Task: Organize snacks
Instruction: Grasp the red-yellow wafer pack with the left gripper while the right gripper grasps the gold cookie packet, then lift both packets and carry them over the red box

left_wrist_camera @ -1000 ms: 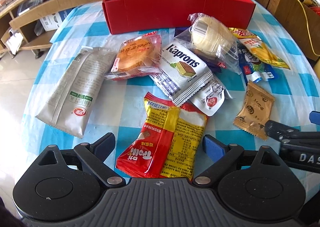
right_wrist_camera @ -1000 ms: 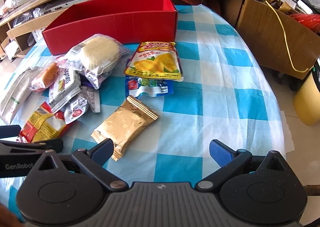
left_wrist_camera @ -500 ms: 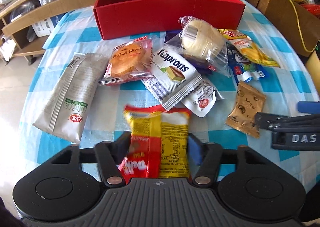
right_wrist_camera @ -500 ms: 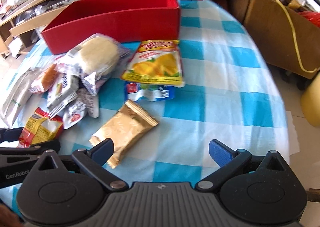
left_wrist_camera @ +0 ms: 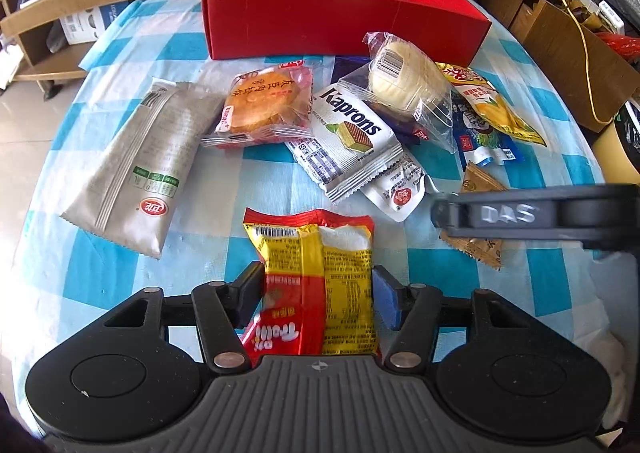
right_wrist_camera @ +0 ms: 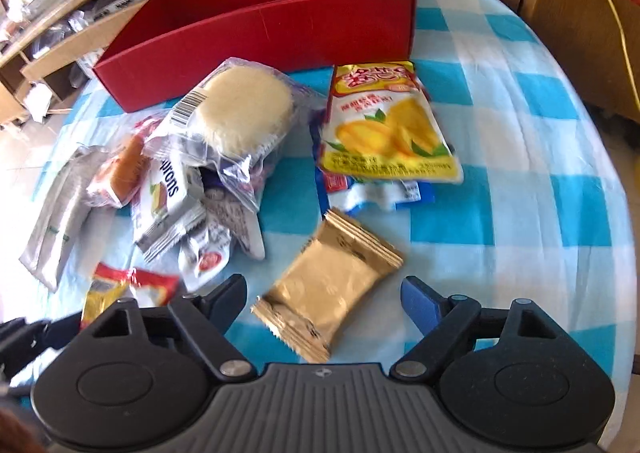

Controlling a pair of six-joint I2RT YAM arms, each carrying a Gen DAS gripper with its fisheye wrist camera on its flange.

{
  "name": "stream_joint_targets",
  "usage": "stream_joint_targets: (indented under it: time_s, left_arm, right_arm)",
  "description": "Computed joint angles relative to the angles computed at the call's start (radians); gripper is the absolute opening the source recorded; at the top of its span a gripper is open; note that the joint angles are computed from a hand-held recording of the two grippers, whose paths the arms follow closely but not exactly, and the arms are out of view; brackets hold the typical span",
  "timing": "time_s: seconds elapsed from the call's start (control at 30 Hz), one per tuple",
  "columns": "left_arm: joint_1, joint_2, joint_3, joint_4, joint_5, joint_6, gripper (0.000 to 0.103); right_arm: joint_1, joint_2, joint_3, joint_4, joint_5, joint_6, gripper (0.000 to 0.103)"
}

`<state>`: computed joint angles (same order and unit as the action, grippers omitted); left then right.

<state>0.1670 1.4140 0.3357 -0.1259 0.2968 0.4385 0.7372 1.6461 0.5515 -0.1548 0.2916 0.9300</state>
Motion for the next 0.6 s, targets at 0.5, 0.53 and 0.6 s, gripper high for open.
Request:
stream_joint_targets:
  time_s: [0.5, 0.53, 0.6]
  left_arm:
    - [0.019, 0.015, 0.010, -0.020, 0.014, 0.006, 0.087]
    - [0.017, 0.022, 0.007, -0.006, 0.014, 0.000, 0.089]
    - [0.006, 0.016, -0.009, 0.022, 0.009, -0.007, 0.090]
  right_arm:
    - [-0.079, -0.250, -0.182, -0.062, -0.081, -0.173, 0.055]
    - [-0.067, -0.241, -0.178, -0.057, -0.065, -0.165, 0.055]
    - [-0.047, -0.209, -0.170, -0.027, -0.042, -0.170, 0.058]
